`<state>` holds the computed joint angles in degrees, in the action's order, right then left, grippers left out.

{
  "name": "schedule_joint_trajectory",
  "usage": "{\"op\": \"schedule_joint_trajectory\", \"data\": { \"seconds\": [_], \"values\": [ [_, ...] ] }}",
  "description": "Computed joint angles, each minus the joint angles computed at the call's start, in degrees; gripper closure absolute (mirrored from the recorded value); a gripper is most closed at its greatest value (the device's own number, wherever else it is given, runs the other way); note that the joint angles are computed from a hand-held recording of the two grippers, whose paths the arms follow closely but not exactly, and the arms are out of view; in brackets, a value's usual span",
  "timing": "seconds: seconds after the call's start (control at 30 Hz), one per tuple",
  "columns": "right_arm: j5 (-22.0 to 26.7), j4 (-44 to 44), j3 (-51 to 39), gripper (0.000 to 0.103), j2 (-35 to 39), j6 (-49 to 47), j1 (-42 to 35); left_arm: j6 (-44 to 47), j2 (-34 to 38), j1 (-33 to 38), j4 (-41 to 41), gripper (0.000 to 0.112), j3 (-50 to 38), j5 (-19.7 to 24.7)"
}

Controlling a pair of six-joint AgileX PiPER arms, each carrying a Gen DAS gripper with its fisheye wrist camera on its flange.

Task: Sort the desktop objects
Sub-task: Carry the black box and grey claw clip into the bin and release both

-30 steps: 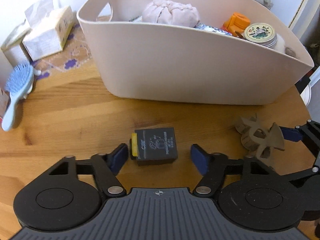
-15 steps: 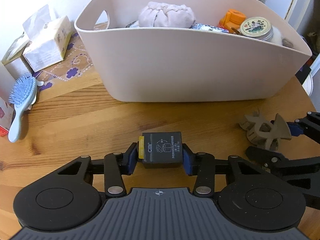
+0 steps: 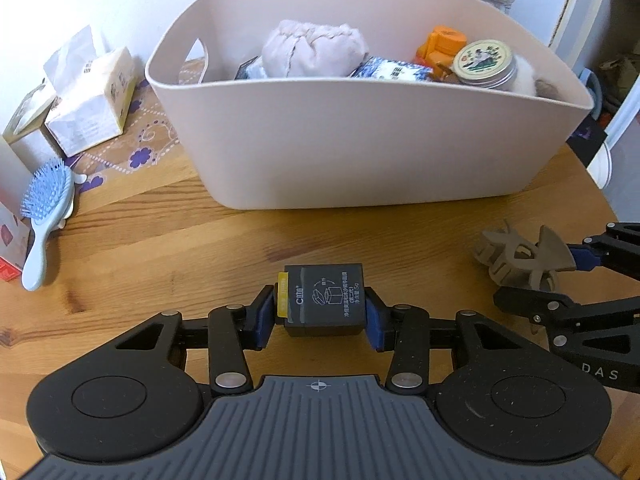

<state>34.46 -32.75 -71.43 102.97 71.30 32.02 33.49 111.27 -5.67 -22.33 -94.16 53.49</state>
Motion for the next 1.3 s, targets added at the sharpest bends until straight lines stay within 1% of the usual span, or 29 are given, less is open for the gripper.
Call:
{"op": "schedule_joint_trajectory", "data": {
  "seconds": [0.43, 0.63, 0.83, 1.13, 1.3],
  "values": [
    [1.69, -6.09, 3.65, 0.057, -5.63, 7.39, 2.16, 3.02, -4.41, 1.98, -2.66, 0.067, 1.93, 1.00],
    [3.67, -8.74, 4.54, 0.057, -8.75, 10.05, 3.57, 5.90, -6.13, 3.69, -4.31, 0.067, 1.94, 1.67],
    [6.94, -12.10, 3.81, 0.057, -11.18, 12.03, 4.71, 9.06, -7.71, 5.42, -6.60, 0.067, 0.92, 2.88],
    [11.98, -17.06, 0.68, 0.057, -13.38, 12.46, 5.72, 11.40, -7.35, 7.28, -10.16, 0.067, -4.85, 5.45],
    [13.73, -19.41, -1.57, 0.057, -13.77, 12.06, 5.14, 10.98, -4.71, 7.27, -11.11, 0.067, -11.90, 6.54]
  ]
}}
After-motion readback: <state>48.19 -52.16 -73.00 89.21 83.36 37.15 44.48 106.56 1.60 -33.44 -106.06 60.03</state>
